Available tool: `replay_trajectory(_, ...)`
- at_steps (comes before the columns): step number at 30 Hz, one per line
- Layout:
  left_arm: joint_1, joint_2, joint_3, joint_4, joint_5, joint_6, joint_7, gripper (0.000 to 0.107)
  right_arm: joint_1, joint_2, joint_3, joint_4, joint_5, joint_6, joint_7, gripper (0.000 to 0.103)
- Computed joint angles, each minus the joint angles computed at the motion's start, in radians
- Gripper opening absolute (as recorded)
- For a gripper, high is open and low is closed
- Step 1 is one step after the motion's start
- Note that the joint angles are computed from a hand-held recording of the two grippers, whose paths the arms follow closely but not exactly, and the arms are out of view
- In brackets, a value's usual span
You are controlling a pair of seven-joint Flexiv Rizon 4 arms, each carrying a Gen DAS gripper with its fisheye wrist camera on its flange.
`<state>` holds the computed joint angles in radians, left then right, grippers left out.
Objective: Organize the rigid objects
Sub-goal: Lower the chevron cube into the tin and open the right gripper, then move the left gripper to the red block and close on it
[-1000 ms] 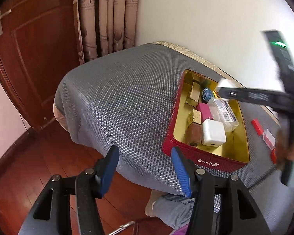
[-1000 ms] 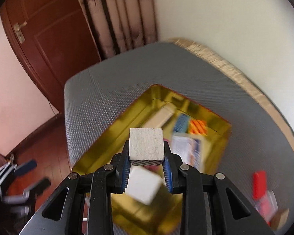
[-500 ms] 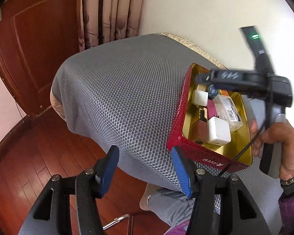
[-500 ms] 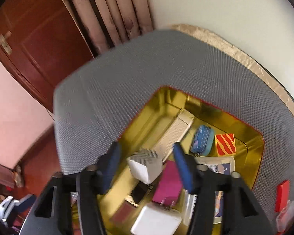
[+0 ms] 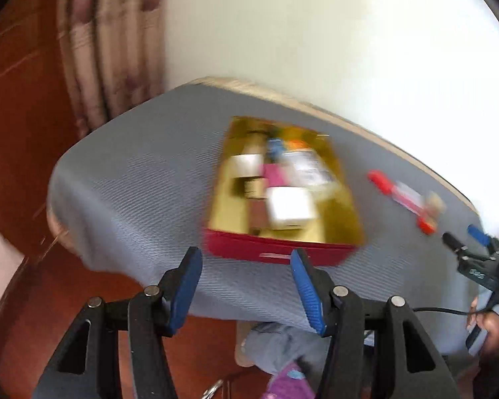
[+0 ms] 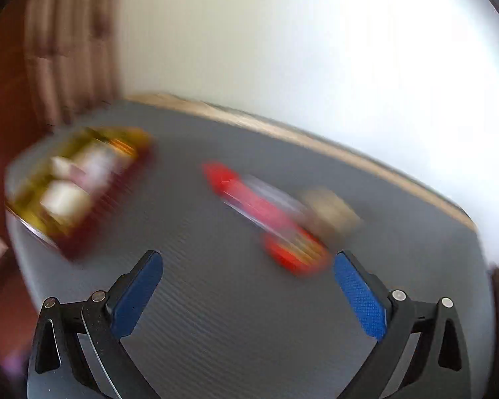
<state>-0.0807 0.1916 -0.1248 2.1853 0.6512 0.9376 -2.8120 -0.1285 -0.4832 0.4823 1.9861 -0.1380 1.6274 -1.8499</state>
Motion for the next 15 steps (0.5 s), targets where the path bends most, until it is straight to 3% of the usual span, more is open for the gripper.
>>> replay_trajectory(2, -0.014, -0.034, -0.009, -0.032, -0.020, 0.030, 0.046, 0.057, -0.008, 0.001, -0.078, 0.015, -0.005, 0.016, -0.005, 0.103)
replay_trajectory(5, -0.043, -0.137, 0.035, -0.076, -0.217, 0.163, 0.219, 0.057, 0.050, -0.011, -0.238, 0.027, -0.030, 0.067, 0.013, 0.103)
replay_trajectory(6, -0.049, -0.182, 0.044, -0.098, -0.309, 0.204, 0.286, 0.058, 0.041, -0.023, -0.251, 0.020, -0.037, 0.068, 0.019, 0.103)
replay_trajectory(8, -0.055, -0.271, 0.050, -0.160, -0.454, 0.238, 0.392, 0.058, -0.047, -0.056, -0.179, -0.010, -0.050, 0.039, 0.028, 0.103)
replay_trajectory(12, -0.033, -0.472, 0.022, -0.346, -0.698, 0.220, 0.550, 0.059, -0.219, -0.117, 0.012, -0.054, -0.019, -0.032, 0.001, 0.102)
replay_trajectory(15, -0.032, -0.622, 0.034, -0.537, -0.776, 0.104, 0.587, 0.059, -0.294, -0.135, 0.105, -0.050, -0.007, -0.012, -0.068, 0.102)
